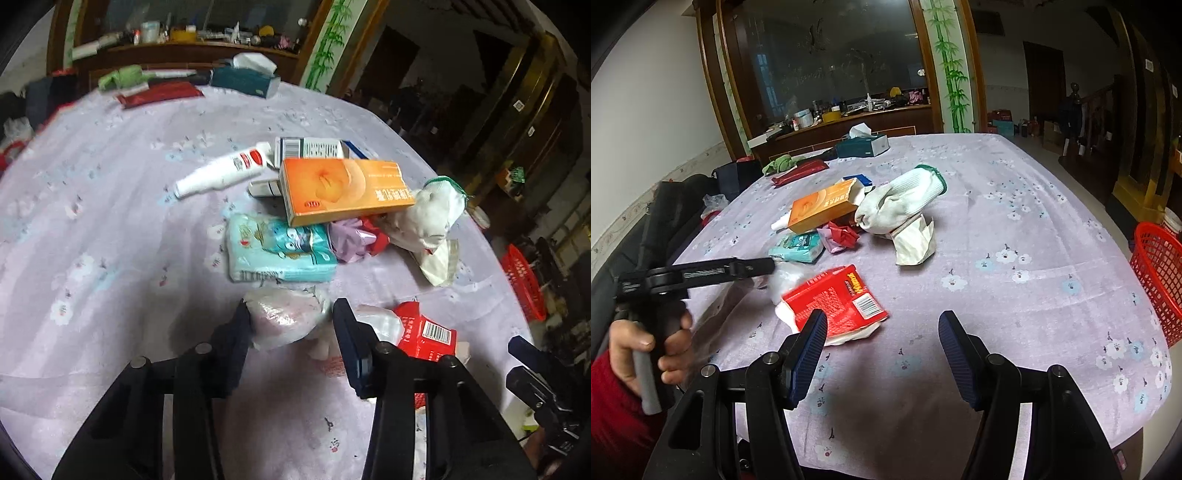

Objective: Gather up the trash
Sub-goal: 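Grasp the white plastic bag with the left tool while the right tool grasps the red snack box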

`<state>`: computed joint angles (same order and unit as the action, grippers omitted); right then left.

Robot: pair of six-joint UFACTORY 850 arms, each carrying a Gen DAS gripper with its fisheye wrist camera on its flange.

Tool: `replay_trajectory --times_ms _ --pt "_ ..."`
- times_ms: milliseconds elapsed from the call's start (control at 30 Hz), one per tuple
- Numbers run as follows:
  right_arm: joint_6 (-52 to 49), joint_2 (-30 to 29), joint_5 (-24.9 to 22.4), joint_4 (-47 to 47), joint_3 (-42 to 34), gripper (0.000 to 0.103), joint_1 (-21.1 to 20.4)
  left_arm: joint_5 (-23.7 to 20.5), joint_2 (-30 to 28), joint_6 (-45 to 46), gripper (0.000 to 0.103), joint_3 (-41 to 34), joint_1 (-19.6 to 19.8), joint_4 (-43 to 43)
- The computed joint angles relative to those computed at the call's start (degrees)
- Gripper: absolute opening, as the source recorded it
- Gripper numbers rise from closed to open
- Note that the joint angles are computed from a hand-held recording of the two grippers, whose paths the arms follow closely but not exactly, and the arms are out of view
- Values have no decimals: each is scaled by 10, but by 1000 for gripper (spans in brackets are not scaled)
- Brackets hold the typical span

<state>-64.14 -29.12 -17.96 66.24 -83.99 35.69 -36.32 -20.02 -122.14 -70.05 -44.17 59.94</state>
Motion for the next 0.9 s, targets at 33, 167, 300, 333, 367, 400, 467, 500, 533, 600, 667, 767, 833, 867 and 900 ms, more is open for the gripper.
replay_trajectory --times_ms 33,167,300,333,367,400,467,500,533,600,667,767,833,867,900 --pt "6 -4 -11 -4 -5 67 -1 -9 -2 5 42 -3 -4 -1" --pt "73 -30 -73 -52 -42 67 -9 -70 2 -6 41 -5 -32 12" --pt "129 -59 -140 -77 -81 65 -17 -108 26 -49 41 15 -55 43" --pt "139 -68 -152 -83 -93 64 -17 -120 32 -60 41 19 -60 49" --pt "151 -76 -165 -90 -104 62 -17 -135 37 -67 41 22 -65 55" --pt "163 -84 -179 -92 -114 61 -18 -147 40 -71 41 23 -69 58" --pt "196 -108 -203 -105 -145 52 -17 -169 42 -68 41 23 -75 58" --pt "214 -117 -205 -118 -157 50 -15 -177 42 -66 41 22 -77 57" --pt "235 -129 -210 -128 -173 49 -13 -180 42 -63 41 20 -77 56" --pt "260 -146 -216 -140 -196 46 -10 -186 40 -62 41 18 -80 57" --pt "299 -162 -222 -173 -221 35 -5 -191 37 -60 41 17 -81 58" --pt "319 -175 -234 -186 -236 12 -2 -195 33 -57 41 13 -82 61" --pt "296 -161 -214 -176 -216 12 -1 -196 31 -56 41 9 -84 63" --pt "286 -155 -206 -169 -207 10 -1 -194 29 -56 41 7 -84 65" --pt "273 -147 -196 -161 -197 9 -2 -193 26 -55 41 3 -84 67"
